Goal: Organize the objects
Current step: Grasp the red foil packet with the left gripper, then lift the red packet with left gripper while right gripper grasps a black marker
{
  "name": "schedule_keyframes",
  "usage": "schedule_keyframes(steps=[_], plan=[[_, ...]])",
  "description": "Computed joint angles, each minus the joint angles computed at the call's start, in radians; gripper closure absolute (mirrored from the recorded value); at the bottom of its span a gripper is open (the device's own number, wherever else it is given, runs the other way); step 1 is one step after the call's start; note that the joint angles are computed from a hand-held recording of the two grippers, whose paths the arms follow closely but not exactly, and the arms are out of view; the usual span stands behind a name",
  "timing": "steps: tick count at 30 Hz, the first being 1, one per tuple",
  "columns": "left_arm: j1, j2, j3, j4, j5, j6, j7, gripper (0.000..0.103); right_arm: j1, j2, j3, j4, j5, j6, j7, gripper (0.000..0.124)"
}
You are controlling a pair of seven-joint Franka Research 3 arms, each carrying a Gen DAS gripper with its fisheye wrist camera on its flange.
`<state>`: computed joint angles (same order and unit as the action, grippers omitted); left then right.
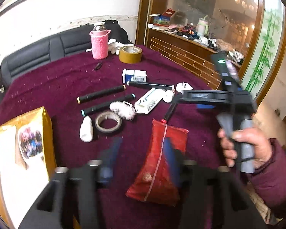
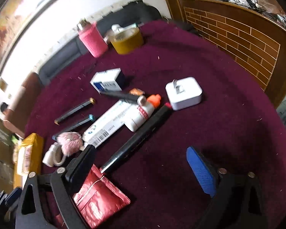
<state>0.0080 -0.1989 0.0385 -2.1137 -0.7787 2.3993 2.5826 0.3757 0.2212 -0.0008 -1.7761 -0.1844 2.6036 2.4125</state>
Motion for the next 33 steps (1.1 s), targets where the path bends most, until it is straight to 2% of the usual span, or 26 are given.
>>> schedule_keyframes(steps=[3,4,7,8,9,11,13,16,20,21,22,23,25,29,31,33], plan=[[0.003,-0.019,0.010,-0.030,-0.018,-0.019,0.021,0.038,0.016,0.081,0.002,0.117,0.012,-0.132,0.005,0.042],[0.002,-0.026,0.009,-0.042,-0.014,-0.014,0.028,0.034,0.049,0.098,-0.021,0.150,-0.060,-0.169,0.049,0.045],[-0.009,-0.031,-0.002,-0.066,0.009,0.015,0.031,0.030,0.096,0.182,-0.042,0.290,-0.162,-0.303,0.039,0.063],[-0.015,-0.029,-0.005,-0.069,0.013,0.022,0.036,0.029,0.114,0.195,-0.054,0.311,-0.205,-0.336,0.046,0.076],[-0.022,-0.026,-0.010,-0.074,0.020,0.036,0.039,0.028,0.116,0.186,-0.058,0.297,-0.221,-0.327,0.048,0.081],[-0.035,-0.016,-0.030,-0.084,0.053,0.079,0.031,0.027,0.102,0.147,-0.054,0.237,-0.220,-0.293,0.042,0.098],[-0.050,0.000,-0.042,-0.088,0.081,0.099,0.028,0.027,0.073,0.090,-0.045,0.152,-0.196,-0.242,0.036,0.108],[-0.070,0.029,-0.074,-0.097,0.150,0.153,0.006,0.027,0.037,0.028,-0.027,0.061,-0.160,-0.185,0.011,0.108],[-0.072,0.088,-0.144,-0.120,0.367,0.281,-0.122,0.027,0.015,-0.006,-0.005,0.006,-0.156,-0.148,-0.038,0.108],[-0.096,0.084,-0.126,-0.128,0.334,0.309,-0.113,0.027,0.015,-0.006,-0.003,0.002,-0.164,-0.140,-0.046,0.108],[-0.095,0.088,-0.125,-0.117,0.360,0.288,-0.142,0.032,0.014,-0.005,-0.002,-0.001,-0.169,-0.126,-0.048,0.108],[-0.095,0.091,-0.120,-0.104,0.363,0.265,-0.155,0.046,0.010,-0.006,-0.002,-0.009,-0.167,-0.104,-0.052,0.107],[-0.094,0.088,-0.104,-0.085,0.330,0.220,-0.148,0.051,0.001,-0.004,-0.001,-0.020,-0.152,-0.063,-0.064,0.107],[-0.072,0.075,-0.064,-0.039,0.201,0.062,-0.119,0.059,-0.031,-0.025,0.010,-0.078,-0.050,0.043,-0.117,0.108],[-0.056,0.061,-0.050,-0.033,0.142,0.003,-0.108,0.059,-0.073,-0.044,0.042,-0.127,0.112,0.126,-0.217,0.108],[-0.040,0.045,-0.034,-0.033,0.077,-0.046,-0.096,0.059,-0.126,-0.062,0.100,-0.176,0.370,0.197,-0.400,0.108]])
